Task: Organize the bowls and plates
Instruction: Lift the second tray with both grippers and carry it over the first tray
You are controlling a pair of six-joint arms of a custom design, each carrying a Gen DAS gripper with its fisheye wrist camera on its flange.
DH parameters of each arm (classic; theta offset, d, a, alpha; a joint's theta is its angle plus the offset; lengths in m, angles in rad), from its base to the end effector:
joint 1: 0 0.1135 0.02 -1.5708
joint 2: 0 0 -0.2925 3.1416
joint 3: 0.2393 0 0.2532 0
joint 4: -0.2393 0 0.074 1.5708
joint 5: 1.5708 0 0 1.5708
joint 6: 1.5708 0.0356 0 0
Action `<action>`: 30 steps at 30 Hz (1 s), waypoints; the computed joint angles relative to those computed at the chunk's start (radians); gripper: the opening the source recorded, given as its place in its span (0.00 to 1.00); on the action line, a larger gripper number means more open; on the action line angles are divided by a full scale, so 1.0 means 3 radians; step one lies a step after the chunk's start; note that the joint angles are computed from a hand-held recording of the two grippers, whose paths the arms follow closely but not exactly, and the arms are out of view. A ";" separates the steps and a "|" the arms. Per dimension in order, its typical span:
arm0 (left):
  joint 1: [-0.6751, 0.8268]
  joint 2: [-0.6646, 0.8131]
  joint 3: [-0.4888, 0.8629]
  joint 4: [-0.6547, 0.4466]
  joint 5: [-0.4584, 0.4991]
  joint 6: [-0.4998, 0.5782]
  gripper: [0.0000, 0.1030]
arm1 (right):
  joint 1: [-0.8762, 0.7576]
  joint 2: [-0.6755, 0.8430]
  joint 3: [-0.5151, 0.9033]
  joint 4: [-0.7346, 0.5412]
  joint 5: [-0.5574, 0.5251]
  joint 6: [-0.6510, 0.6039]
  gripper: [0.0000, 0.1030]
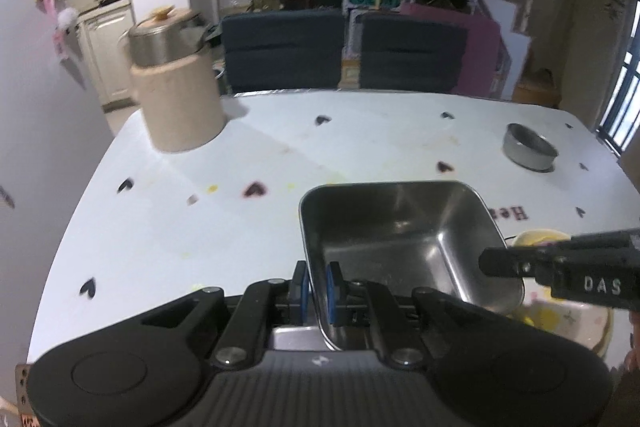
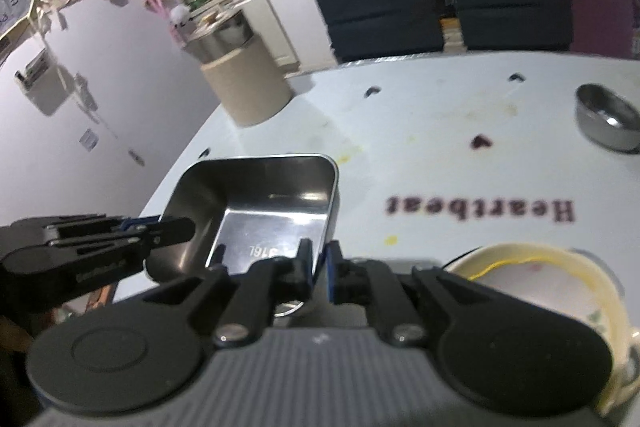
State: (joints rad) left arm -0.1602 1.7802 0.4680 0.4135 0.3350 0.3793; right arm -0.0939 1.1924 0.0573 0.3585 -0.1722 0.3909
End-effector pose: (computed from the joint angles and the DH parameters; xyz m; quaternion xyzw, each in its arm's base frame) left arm 0.2634 -0.0544 0.0929 0.3011 0.8825 -0.1209 0.3404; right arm 0.1479 -0.0078 0.1112 0.1883 0.8999 0.1354 0.3693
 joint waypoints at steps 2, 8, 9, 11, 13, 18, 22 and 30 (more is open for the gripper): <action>0.0076 0.0051 0.0029 -0.0017 0.0024 -0.0036 0.09 | 0.0097 0.0230 0.0022 0.0159 -0.0014 0.0058 0.10; 0.0150 0.0222 0.0100 -0.0037 -0.0107 -0.0052 0.09 | 0.0480 0.0754 0.0128 0.0482 0.0115 0.0292 0.11; 0.0154 0.0257 0.0119 -0.0039 -0.0138 -0.0053 0.09 | 0.0492 0.0822 0.0145 0.0517 0.0107 0.0298 0.11; 0.0165 0.0339 0.0172 -0.0049 -0.0183 -0.0040 0.09 | 0.0515 0.0944 0.0198 0.0561 0.0078 0.0346 0.12; 0.0154 0.0400 0.0222 -0.0077 -0.0227 -0.0031 0.09 | 0.0539 0.1013 0.0226 0.0578 0.0061 0.0389 0.13; 0.0087 0.0519 0.0307 -0.0126 -0.0399 -0.0022 0.09 | 0.0581 0.1188 0.0257 0.0696 0.0066 0.0447 0.13; 0.0057 0.0564 0.0315 -0.0092 -0.0476 -0.0012 0.11 | 0.0651 0.1375 0.0296 0.0792 0.0106 0.0481 0.13; -0.0018 0.0605 0.0325 -0.0079 -0.0639 -0.0015 0.15 | 0.0755 0.1478 0.0349 0.0772 0.0151 0.0511 0.13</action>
